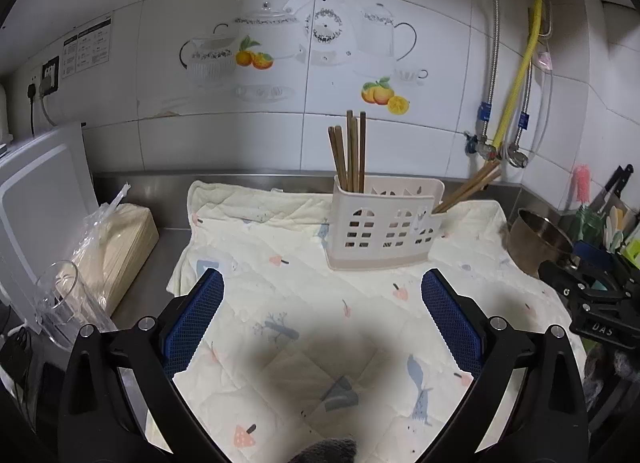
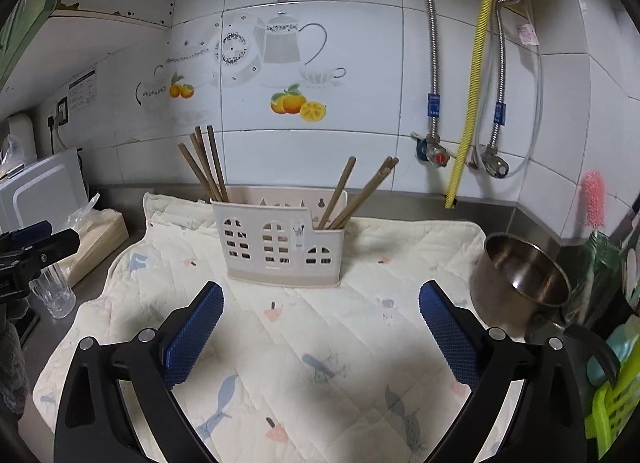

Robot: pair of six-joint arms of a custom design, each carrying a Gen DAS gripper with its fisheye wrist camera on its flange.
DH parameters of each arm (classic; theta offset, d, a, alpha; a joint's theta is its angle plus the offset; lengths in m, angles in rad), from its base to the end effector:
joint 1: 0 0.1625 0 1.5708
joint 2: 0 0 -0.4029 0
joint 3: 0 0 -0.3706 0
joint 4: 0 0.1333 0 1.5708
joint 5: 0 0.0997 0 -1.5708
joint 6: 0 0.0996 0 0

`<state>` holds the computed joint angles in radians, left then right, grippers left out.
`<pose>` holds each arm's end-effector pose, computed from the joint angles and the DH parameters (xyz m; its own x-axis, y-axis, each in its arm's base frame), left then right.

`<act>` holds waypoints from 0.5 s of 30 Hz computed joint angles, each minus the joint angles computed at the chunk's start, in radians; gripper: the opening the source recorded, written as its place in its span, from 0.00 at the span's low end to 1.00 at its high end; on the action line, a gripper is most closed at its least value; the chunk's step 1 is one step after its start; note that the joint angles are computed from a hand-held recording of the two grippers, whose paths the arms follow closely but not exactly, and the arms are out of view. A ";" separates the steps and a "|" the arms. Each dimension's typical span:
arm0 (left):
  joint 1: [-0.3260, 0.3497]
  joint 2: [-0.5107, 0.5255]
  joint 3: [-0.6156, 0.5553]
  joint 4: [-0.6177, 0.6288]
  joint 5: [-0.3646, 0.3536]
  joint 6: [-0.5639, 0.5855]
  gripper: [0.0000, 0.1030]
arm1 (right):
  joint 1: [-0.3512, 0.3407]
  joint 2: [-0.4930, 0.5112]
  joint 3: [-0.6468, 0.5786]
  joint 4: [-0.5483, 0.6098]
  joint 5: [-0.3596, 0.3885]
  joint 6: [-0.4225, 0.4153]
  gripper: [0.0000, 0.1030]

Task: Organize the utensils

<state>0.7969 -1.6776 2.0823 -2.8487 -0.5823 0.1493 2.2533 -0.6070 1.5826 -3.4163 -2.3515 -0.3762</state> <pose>-0.1274 -0.4401 0.4584 -0.7646 -0.0043 -0.6445 0.5690 0.4652 -0.6781 0.4635 -0.4700 0.1160 -0.6788 -0.2124 0.7029 -0.7055 0.4542 -0.5441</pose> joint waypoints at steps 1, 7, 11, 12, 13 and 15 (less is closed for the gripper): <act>-0.002 -0.004 0.005 0.000 0.003 0.004 0.95 | 0.001 -0.003 0.007 0.000 -0.005 0.005 0.92; -0.019 -0.028 0.030 0.000 0.022 0.007 0.95 | 0.001 -0.015 0.033 -0.011 -0.015 0.025 0.92; -0.027 -0.037 0.043 0.001 0.029 0.014 0.95 | 0.004 -0.019 0.043 -0.014 -0.013 0.032 0.93; -0.028 -0.039 0.046 0.001 0.031 0.014 0.95 | 0.004 -0.019 0.043 -0.011 -0.012 0.032 0.93; -0.028 -0.039 0.048 0.002 0.029 0.013 0.95 | 0.005 -0.019 0.044 -0.012 -0.014 0.031 0.93; -0.026 -0.043 0.050 0.016 0.024 0.005 0.95 | 0.007 -0.018 0.046 -0.010 -0.013 0.033 0.93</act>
<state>0.7707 -1.7203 2.1324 -2.8331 -0.5588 0.1546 2.2600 -0.6251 1.6285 -3.4264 -2.3649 -0.3428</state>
